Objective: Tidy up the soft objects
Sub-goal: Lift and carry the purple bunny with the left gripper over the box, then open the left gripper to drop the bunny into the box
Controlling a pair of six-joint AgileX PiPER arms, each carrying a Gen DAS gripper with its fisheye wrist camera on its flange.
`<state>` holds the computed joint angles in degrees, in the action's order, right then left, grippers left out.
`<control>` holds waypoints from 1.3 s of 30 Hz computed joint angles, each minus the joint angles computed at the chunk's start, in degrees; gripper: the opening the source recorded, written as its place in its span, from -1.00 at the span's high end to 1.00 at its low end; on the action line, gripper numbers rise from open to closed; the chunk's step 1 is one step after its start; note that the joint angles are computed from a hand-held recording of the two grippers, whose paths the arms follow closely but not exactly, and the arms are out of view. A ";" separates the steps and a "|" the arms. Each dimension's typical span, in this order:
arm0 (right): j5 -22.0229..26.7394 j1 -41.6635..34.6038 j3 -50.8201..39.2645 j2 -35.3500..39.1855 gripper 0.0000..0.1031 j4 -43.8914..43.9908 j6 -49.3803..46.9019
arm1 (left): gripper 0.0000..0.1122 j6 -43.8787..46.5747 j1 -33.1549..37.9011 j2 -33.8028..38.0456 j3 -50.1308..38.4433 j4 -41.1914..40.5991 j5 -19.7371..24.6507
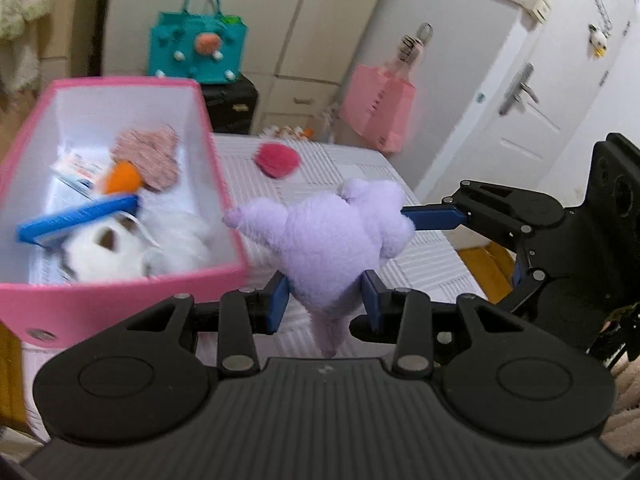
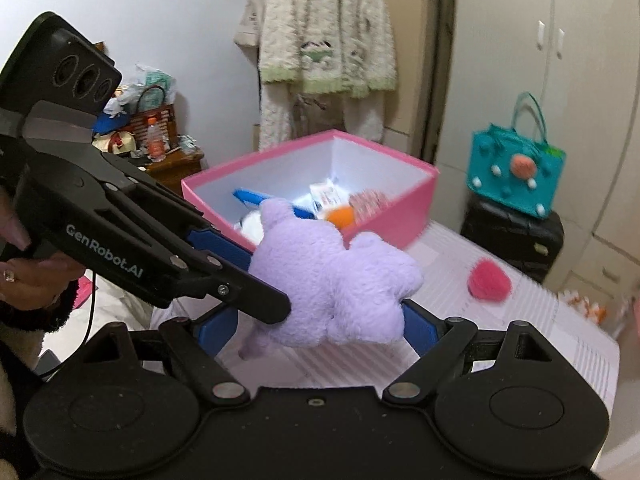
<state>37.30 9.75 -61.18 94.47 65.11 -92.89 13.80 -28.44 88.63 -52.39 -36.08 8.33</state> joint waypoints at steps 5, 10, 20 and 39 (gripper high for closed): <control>-0.41 4.58 -8.40 5.01 -0.74 -1.92 2.63 | 0.31 -1.84 5.13 -1.26 -0.46 4.30 0.85; 0.75 7.80 -20.17 13.12 -0.74 -8.09 10.94 | 0.30 2.37 11.39 1.30 -4.42 2.12 4.69; 13.12 13.15 -54.30 32.37 -0.74 -33.03 27.28 | 0.30 3.00 20.23 14.97 -18.58 -2.21 16.08; 6.83 13.15 -47.62 28.37 -0.80 -37.03 23.18 | -0.07 7.37 21.76 15.38 -17.37 -7.29 14.86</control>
